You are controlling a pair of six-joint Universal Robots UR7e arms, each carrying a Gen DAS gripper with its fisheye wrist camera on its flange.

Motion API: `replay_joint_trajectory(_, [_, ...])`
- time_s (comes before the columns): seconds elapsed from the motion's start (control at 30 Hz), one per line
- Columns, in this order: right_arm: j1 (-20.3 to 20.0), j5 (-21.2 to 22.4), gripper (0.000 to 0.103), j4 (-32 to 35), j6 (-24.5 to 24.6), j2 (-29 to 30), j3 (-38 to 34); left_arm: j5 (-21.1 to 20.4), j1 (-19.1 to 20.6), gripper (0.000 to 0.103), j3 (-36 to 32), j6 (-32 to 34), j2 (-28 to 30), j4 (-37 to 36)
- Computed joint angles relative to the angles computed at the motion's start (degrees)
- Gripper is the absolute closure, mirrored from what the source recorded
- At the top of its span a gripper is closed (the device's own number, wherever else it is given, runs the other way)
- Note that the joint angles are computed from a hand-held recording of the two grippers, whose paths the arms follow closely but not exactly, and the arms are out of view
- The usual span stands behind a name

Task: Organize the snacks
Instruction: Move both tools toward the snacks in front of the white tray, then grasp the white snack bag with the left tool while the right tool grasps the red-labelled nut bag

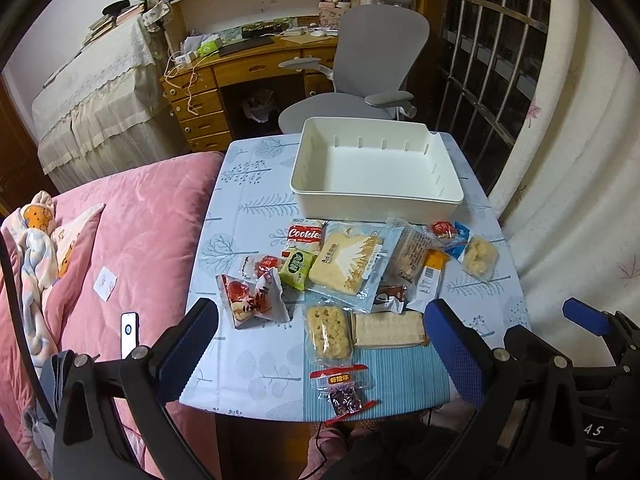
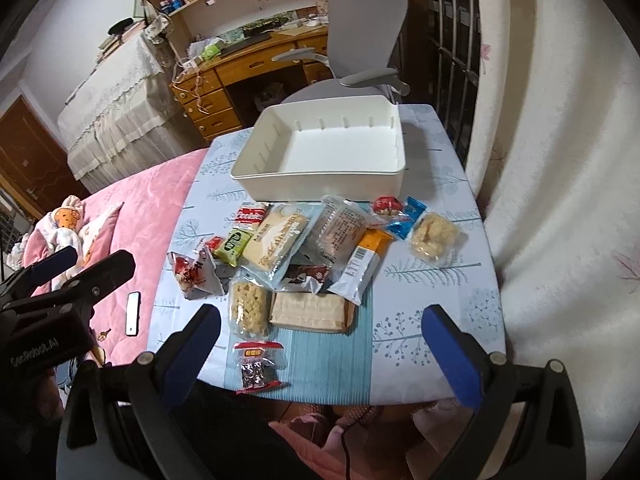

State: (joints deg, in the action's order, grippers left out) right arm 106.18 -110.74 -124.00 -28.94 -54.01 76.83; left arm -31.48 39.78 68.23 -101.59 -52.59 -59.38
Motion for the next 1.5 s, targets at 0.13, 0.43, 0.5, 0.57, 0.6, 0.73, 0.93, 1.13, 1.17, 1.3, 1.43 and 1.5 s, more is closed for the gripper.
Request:
replay_joint_trajectory(0.13, [-0.72,2.17,0.002,-0.09,-1.22,0.02,0.28,-0.78,0.11,0.001,0.34,-1.85,-0.22,0.63])
replay_joint_trajectory(0.43, [-2.31,4.56,0.002,-2.82,-5.72,-0.33,3.45,-5.44,0.57,0.001,3.55,-10.37,-1.94,2.65])
replay_joint_trajectory(0.5, [-2.5,4.8,0.002,-3.71,-6.65,-0.34,4.22,-7.06,0.66,0.001,4.67,-12.1,-2.53,3.38])
replay_joint_trajectory(0.57, [-2.4,4.2,0.002,-5.15,-7.93,-0.33,5.16,-8.48,0.78,0.001,6.41,-12.43,-3.58,2.54])
replay_joint_trajectory(0.6, [-2.32,3.84,0.002,-5.92,-8.58,-0.3,5.67,-9.02,0.77,0.001,8.01,-12.44,-4.5,1.38])
replay_joint_trajectory(0.73, [-2.07,2.54,0.002,-8.24,-10.66,-0.01,7.23,-10.5,1.09,0.001,13.28,-12.59,-7.84,-3.01])
replay_joint_trajectory(0.93, [-1.21,-0.1,0.002,-13.32,-14.4,0.23,10.85,-10.86,2.42,0.001,21.21,-8.46,-13.64,-10.91])
replay_joint_trajectory(1.13, [0.64,-5.36,0.002,-20.78,-14.13,0.73,15.7,-10.84,6.01,0.001,29.19,4.21,-20.58,-24.81])
replay_joint_trajectory(1.17, [0.82,-5.93,0.002,-21.14,-13.53,0.8,16.1,-11.26,6.76,0.001,29.84,6.25,-21.16,-26.6])
replay_joint_trajectory(1.3, [2.02,-10.48,0.002,-23.3,-7.47,1.71,18.01,-13.05,10.27,0.001,32.44,15.94,-23.47,-34.23])
replay_joint_trajectory(1.43, [3.11,-14.71,0.002,-27.37,-2.91,2.43,20.76,-14.91,14.29,0.001,33.05,26.24,-23.94,-40.65])
replay_joint_trajectory(1.5, [3.33,-16.23,0.002,-28.17,-0.9,2.65,21.85,-16.28,16.36,0.001,32.88,31.58,-23.63,-43.98])
